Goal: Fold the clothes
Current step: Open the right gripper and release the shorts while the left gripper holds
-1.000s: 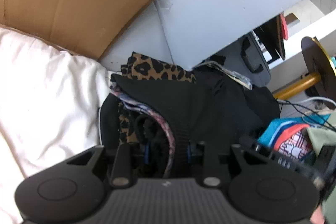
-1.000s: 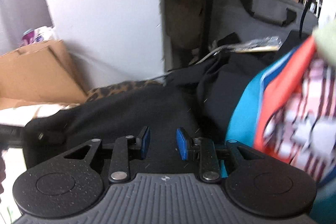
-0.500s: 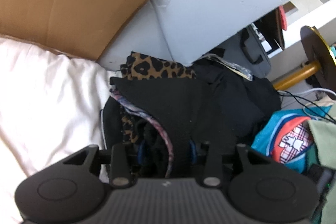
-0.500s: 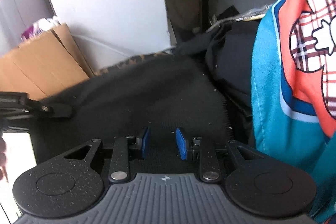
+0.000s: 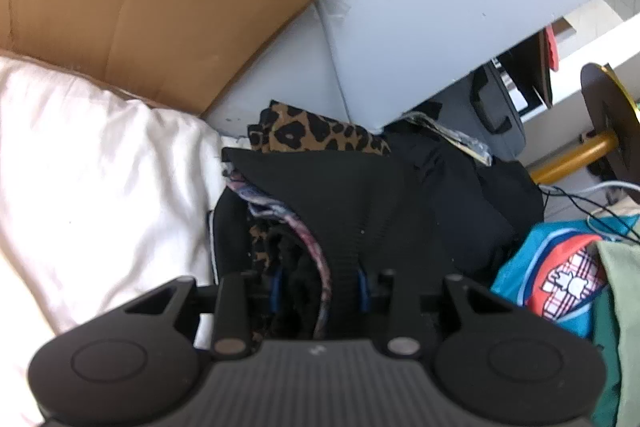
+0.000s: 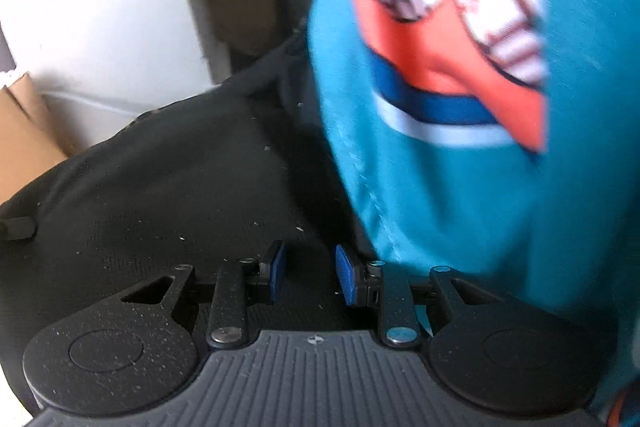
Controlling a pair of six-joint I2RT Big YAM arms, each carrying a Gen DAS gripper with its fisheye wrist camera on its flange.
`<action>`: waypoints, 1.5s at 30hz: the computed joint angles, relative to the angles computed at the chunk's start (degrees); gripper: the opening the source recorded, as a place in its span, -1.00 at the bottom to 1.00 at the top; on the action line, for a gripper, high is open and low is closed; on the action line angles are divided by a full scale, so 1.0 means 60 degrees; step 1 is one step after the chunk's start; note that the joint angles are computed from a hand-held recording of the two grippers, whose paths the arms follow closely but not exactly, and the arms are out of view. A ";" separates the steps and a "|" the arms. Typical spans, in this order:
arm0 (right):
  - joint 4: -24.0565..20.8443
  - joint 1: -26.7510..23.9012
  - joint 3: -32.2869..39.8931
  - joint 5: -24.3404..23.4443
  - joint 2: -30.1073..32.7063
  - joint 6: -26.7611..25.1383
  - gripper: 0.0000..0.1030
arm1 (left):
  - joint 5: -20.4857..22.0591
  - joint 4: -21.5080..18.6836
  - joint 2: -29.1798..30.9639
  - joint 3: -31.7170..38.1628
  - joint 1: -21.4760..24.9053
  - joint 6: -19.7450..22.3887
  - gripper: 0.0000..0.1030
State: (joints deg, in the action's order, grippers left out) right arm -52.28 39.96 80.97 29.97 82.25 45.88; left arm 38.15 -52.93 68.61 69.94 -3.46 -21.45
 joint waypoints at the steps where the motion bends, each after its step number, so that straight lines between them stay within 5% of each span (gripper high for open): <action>1: 0.0046 0.0058 -0.0075 0.0091 -0.0075 0.0106 -0.35 | 0.0089 -0.0194 0.0039 0.0107 0.0036 0.0174 -0.26; 9: 0.1002 0.0136 0.0157 -0.0010 0.0084 -0.0928 -0.35 | 0.0112 -0.1110 -0.0002 0.0571 0.0389 0.1546 -0.18; 16: 0.1073 -0.0074 0.0470 -0.0386 0.0508 -0.1248 -0.35 | 0.0081 -0.0888 0.0069 0.0356 0.0610 0.1451 0.31; 24: -0.0871 -0.0213 0.1556 0.0287 0.1193 -0.0340 -0.35 | 0.0889 0.0349 0.0551 -0.0064 0.0535 -0.0351 0.36; 28: -0.0666 0.0095 0.1614 0.0409 0.1024 -0.0465 -0.35 | 0.1219 0.1026 0.0728 -0.0262 0.0472 -0.1329 0.36; 33: -0.0108 0.0437 0.1616 -0.0382 0.0933 -0.0674 -0.35 | 0.1553 0.2140 0.0791 -0.0591 0.0409 -0.3185 0.19; 38: 0.0377 0.0809 0.1826 -0.0710 0.1139 -0.0372 -0.34 | 0.1293 0.1636 0.1020 -0.0097 0.0359 -0.2397 -0.06; 45: 0.0582 0.1206 0.1941 -0.0719 0.1155 -0.0633 -0.32 | 0.0606 0.1056 0.0946 0.0289 0.0360 -0.1382 -0.08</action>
State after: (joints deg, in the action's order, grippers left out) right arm -48.79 47.19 92.61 25.66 89.18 42.08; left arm 41.79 -46.59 74.29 71.68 -1.30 -29.74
